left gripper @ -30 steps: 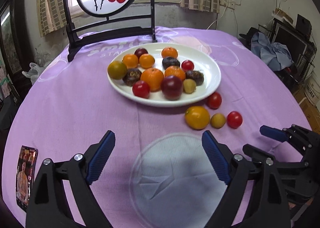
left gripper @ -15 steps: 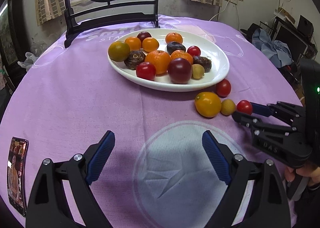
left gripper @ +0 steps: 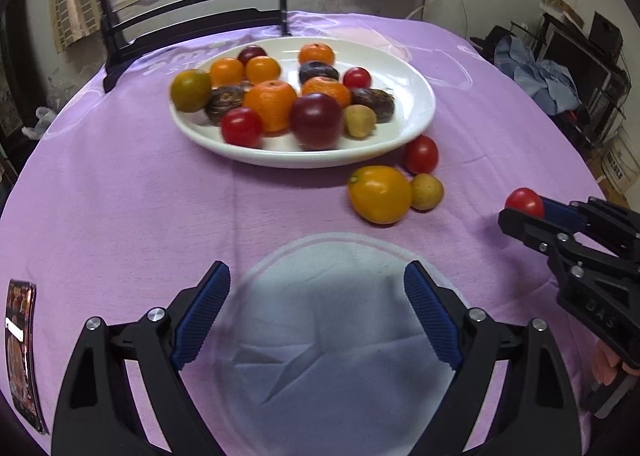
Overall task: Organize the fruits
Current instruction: 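Grasp a red tomato with the right tool, then grasp a yellow tomato with the left tool while the right tool carries its tomato to the plate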
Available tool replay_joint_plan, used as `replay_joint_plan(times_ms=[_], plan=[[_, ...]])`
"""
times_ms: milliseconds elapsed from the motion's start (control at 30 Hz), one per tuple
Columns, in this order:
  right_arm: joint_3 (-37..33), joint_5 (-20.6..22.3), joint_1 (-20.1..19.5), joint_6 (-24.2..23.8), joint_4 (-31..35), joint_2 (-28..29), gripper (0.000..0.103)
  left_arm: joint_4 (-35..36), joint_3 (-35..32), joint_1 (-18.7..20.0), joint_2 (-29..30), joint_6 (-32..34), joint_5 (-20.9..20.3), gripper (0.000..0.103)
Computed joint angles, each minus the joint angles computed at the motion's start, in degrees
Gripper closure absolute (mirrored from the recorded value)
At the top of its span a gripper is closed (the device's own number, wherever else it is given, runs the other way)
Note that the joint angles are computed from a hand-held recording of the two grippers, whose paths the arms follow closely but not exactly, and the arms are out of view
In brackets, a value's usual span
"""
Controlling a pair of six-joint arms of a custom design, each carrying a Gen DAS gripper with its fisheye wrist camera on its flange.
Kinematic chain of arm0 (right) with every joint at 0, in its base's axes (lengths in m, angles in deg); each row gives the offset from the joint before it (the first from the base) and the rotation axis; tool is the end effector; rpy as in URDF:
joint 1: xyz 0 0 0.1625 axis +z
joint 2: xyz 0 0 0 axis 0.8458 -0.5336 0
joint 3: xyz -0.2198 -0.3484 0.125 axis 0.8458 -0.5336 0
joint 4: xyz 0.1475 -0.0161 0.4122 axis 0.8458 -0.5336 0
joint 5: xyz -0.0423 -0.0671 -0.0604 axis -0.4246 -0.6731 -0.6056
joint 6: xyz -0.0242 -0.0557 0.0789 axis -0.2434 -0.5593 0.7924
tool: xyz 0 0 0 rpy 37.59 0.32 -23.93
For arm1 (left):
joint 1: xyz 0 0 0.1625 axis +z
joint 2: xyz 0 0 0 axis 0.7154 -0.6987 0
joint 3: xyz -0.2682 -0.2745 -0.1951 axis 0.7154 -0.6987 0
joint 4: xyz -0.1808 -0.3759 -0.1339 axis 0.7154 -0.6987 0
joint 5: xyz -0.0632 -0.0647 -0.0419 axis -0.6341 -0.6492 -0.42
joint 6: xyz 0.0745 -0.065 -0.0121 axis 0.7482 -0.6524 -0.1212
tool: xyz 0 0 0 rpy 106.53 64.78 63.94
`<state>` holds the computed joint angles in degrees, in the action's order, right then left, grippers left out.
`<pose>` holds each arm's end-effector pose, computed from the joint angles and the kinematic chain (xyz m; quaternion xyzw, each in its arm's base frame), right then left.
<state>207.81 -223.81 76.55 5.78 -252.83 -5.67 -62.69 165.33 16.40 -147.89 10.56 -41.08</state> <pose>0.3311 -0.2562 -0.1190 0.2031 -0.8815 0.2890 0.3134 0.0656 -0.3009 0.2501 0.2390 0.8918 -0.2183 0.3162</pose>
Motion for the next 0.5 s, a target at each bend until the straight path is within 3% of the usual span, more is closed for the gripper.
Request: replay_joint_plan(times_ms=[167,200,467,500], plan=[[2.28,1.59,-0.17,0.13,-4.57,-0.86,0.076,-5.2,-0.25,-0.97,8.14,-0.24,0.25,0.036],[2.56,1.96,-0.26,0.26,-4.93,-0.99,0.076,-6.38,-0.86,-0.76,10.82,0.12,0.36,0.045],[3.49,3.93,-0.81,-0.81,-7.02,-0.99,0.076,-12.94,-3.22,-0.82,20.21,0.54,0.99,0.048],[3.41,4.05,-0.92,-0.85,-6.77,-0.95,0.076,-13.94,-3.23,-0.75,20.78,0.98,0.85,0.053]])
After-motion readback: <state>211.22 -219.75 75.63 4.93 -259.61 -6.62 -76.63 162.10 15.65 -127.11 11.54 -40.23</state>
